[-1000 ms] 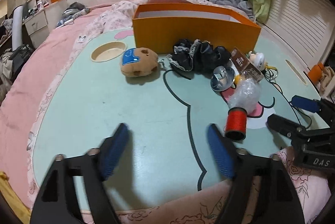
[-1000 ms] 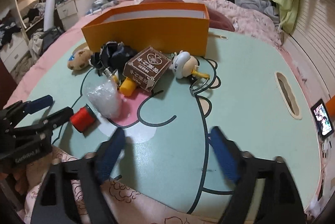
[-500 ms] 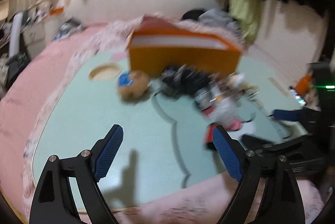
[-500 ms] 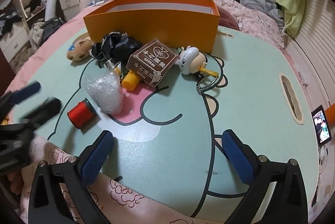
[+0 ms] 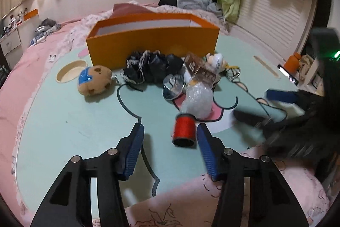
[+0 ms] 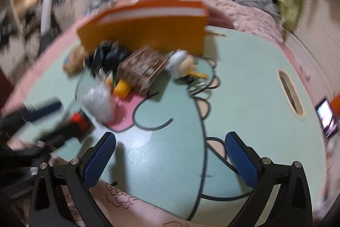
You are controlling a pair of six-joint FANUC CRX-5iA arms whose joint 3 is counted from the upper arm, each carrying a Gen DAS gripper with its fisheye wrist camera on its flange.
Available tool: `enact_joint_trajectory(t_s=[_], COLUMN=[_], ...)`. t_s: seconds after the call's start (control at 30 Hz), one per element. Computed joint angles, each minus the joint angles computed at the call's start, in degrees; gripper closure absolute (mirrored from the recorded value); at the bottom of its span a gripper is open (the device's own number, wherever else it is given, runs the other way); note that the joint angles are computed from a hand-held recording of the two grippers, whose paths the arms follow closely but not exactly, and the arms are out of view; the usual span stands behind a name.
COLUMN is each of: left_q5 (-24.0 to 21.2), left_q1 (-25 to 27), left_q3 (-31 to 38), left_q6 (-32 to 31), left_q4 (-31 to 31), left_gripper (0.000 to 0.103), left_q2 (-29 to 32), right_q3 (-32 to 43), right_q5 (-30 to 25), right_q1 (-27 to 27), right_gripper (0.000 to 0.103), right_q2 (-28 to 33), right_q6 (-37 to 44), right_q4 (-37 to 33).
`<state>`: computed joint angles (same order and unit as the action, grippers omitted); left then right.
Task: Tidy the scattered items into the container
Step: 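Move both grippers back toward the items on the table, then grasp the red thread spool with the left gripper while right gripper grasps the plastic-wrapped item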
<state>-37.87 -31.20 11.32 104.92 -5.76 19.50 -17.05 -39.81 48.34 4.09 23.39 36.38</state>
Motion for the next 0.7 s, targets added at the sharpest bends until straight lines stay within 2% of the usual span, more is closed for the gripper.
enact_joint_trajectory(t_s=[0.1, 0.17, 0.2, 0.27, 0.4, 0.47, 0.57, 0.63, 0.67, 0.7], left_q5=[-0.4, -2.4, -4.2, -3.8, -3.8, -0.5, 3.8, 5.1, 5.4, 6.1], left_q1=[-0.5, -1.3, -1.8, -2.1, -2.9, -2.3, -1.9, -1.6, -1.4, -1.1], left_q3=[0.7, 2.7, 4.4, 4.6, 4.6, 1.7, -1.9, -3.2, -3.7, -4.4], left_q6=[-0.3, -0.2, 0.0, -1.1, 3.7, 6.5, 12.6, 16.3, 17.2, 18.1], left_q4=[-0.7, -2.4, -3.6, -3.6, -8.0, -8.2, -11.2, -13.0, -13.4, -13.4], left_gripper=[0.05, 0.05, 0.056, 0.081, 0.08, 0.08, 0.08, 0.08, 0.08, 0.08], left_q2=[0.3, 1.3, 2.3, 2.6, 2.1, 0.1, -2.9, -4.3, -4.7, -5.2], right_q3=[-5.2, -7.0, -7.5, -8.0, -9.7, -10.2, -9.3, -8.1, -7.4, -6.2], right_q5=[5.3, 9.7, 11.6, 12.9, 13.0, 13.0, 12.4, 12.0, 12.1, 12.1], right_q1=[-2.4, -4.1, -4.7, -4.9, -3.5, -2.9, -1.8, -1.1, -0.8, -0.4], right_gripper=[0.0, 0.0, 0.0, 0.0, 0.0, 0.0, 0.0, 0.003, 0.01, 0.022], right_q2=[-3.7, -5.3, -5.8, -6.2, -6.6, -6.7, -5.9, -5.2, -4.8, -4.2], right_q6=[-11.3, -12.5, -12.2, -12.3, -15.5, -15.9, -12.7, -9.7, -7.7, -4.3], right_q4=[4.5, 3.1, 2.0, 2.3, 10.2, 13.2, 13.1, 11.7, 10.5, 7.9])
